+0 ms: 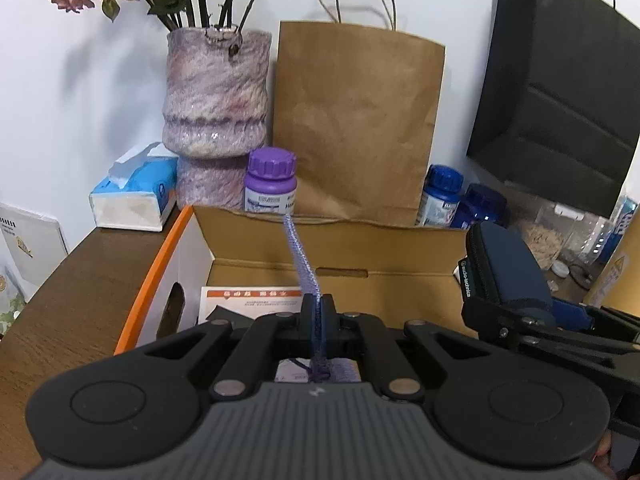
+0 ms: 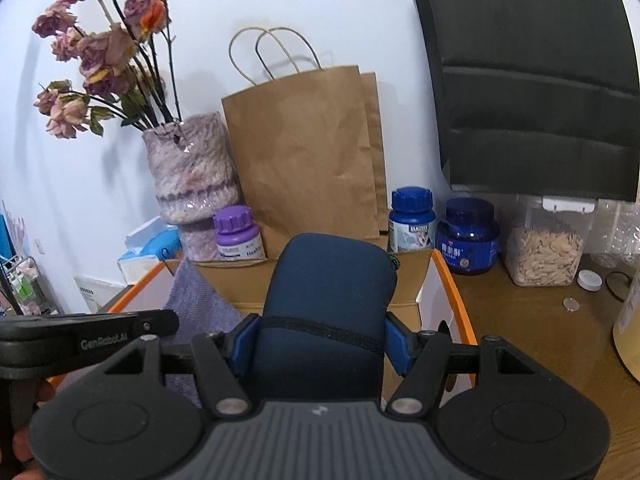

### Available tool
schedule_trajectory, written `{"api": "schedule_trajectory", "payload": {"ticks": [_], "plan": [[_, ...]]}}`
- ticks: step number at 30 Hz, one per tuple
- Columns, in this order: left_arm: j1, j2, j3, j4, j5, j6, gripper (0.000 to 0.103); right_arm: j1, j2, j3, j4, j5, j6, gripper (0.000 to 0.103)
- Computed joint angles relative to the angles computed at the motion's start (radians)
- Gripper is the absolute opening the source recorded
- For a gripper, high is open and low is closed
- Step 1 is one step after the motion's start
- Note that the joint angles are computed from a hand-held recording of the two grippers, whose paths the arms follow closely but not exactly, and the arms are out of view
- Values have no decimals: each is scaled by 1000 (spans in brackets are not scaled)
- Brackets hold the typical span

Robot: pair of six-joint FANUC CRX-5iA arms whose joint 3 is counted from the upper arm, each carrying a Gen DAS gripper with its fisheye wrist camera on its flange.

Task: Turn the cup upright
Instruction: 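Carry the pouch and navy case over the red box with both tools, then open the left tool to drop the pouch while the right tool releases the case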

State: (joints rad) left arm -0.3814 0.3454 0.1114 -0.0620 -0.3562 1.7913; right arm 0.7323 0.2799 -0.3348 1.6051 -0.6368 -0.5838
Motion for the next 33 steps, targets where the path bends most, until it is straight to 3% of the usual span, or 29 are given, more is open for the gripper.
{"api": "schedule_trajectory", "payload": {"ticks": [3,4,6,7,9,11,13,21,33], "plan": [[-6,4,26,-61,-32,58,7,-2,3,3,-10,8,7,64],[-8,5,35,-79,-45,77,13,0,5,6,-19,6,15,65],[-9,2,41,-108,-57,107,36,6,9,13,-41,-2,31,68],[-15,1,54,-149,-72,148,53,7,9,14,-49,-4,36,69],[-31,-2,77,-240,-98,232,62,13,11,18,-66,-17,49,81],[-35,-4,83,-263,-110,258,90,17,13,21,-70,-30,52,94],[-59,-3,115,-376,-155,371,99,13,8,16,-66,-20,42,103],[-58,-19,111,-395,-169,407,103,27,4,20,-103,-37,72,103],[-68,-104,24,-427,-127,450,103,73,-55,-35,-34,-104,38,103]]}}
